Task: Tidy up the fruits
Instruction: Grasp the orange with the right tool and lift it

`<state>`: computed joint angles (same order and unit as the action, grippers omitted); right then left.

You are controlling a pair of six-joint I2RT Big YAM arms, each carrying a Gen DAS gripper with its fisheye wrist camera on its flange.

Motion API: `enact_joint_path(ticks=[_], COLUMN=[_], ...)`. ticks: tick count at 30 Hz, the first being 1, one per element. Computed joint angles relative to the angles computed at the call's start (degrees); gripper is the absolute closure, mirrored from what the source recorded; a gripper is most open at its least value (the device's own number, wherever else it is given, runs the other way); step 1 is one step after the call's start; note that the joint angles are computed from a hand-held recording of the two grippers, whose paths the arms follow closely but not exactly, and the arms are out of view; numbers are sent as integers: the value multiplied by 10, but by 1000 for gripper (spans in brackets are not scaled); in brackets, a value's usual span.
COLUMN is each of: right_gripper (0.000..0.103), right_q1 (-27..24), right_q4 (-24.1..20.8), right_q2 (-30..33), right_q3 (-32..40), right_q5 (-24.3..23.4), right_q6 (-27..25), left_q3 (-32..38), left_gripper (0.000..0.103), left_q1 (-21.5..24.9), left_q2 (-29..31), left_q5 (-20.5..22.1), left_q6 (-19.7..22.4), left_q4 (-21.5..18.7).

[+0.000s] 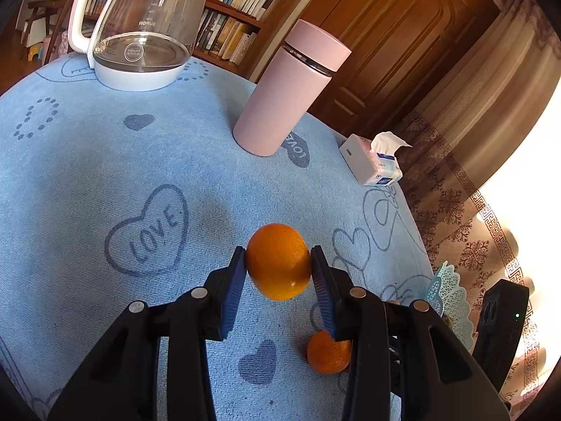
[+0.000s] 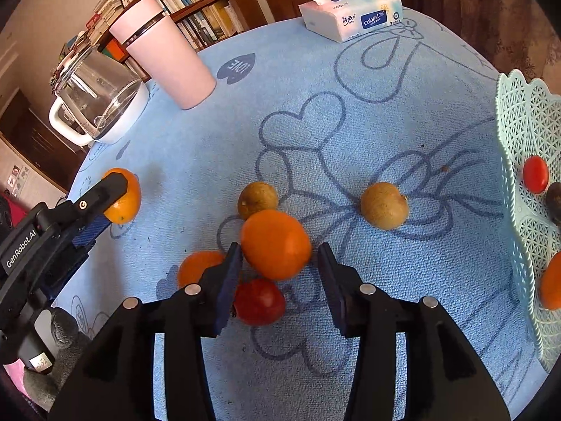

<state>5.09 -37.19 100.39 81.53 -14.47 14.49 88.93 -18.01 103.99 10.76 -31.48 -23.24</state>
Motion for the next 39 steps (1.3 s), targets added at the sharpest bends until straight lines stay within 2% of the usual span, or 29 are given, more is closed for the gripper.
enact_joint_path(ticks=[3, 8, 17, 27, 39], right_gripper=[62, 62, 62, 62, 62], right_q1=[7, 18, 7, -39, -133], right_q4=[11, 25, 58, 84, 82], right_q2=[-4, -14, -55, -119, -184], right_q3=[-6, -16, -46, -84, -129], right_q5=[21, 54, 53, 53, 72], right_q6=[-11, -29, -16, 14, 43], left_q3=[-1, -3, -5, -11, -12], left_gripper=[65, 65, 65, 65, 65], left_q1=[0, 1, -2, -6, -12], left_q2=[0, -1, -3, -8, -9], left_q5=[1, 5, 7, 8, 4], left_q6=[-1, -1, 3, 9, 17], left_q4=[3, 7, 12, 22, 23])
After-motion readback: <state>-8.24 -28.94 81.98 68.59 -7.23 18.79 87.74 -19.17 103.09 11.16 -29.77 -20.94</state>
